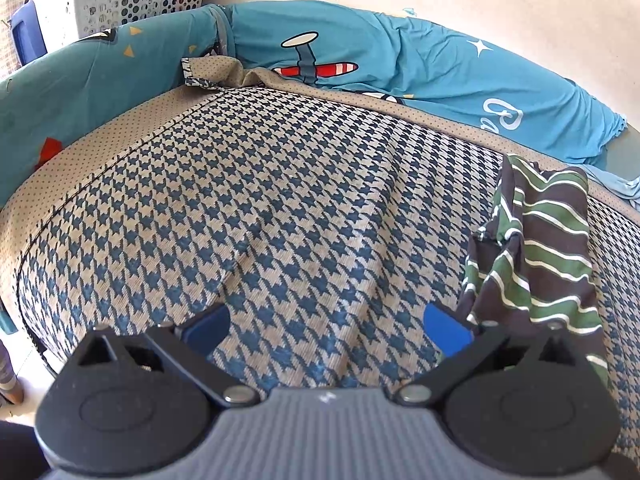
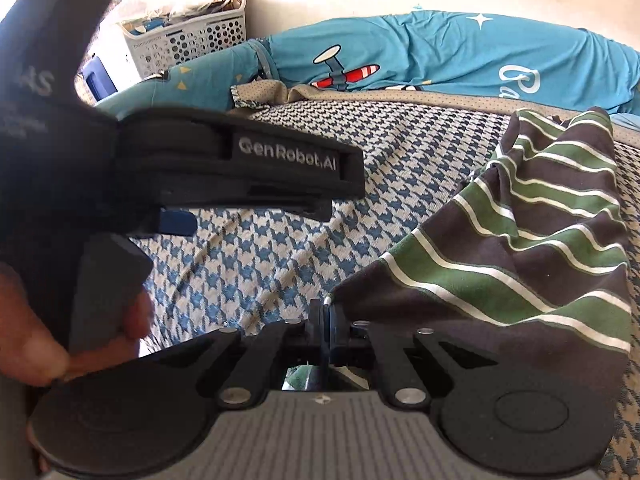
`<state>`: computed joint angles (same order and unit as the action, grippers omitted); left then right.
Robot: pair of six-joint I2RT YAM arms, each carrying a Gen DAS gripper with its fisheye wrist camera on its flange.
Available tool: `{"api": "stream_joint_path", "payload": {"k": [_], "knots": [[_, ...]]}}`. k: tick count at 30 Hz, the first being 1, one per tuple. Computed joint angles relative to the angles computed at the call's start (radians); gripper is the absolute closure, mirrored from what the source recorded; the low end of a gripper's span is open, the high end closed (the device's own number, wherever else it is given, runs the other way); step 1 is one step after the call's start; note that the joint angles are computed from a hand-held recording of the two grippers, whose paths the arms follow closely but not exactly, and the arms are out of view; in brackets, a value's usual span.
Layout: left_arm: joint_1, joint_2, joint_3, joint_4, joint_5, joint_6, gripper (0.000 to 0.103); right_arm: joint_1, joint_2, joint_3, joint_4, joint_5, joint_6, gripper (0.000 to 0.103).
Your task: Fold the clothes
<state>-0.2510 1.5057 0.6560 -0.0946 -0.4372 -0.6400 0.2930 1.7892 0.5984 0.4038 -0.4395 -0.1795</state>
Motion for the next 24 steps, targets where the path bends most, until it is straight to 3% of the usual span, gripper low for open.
{"api": "stream_joint_path", "payload": {"k": [5,11,24], "knots": [[0.002,0.007,0.002,0.001,0.004,-0.001,0.000,-0.006,-0.013,-0.018,0.001,-0.032,-0.056,0.083],[-0.002,-0.001,-0.008,0.016,0.018,0.008,0.000,-0.087,-0.118,-0.039,-0.136,-0.128,-0.113,0.084],[-0.049,0.032,-0.011,0.051,0.073,0.054,0.000,-0.398,-0.283,-0.061,-0.364,-0.186,-0.194,0.082]]}}
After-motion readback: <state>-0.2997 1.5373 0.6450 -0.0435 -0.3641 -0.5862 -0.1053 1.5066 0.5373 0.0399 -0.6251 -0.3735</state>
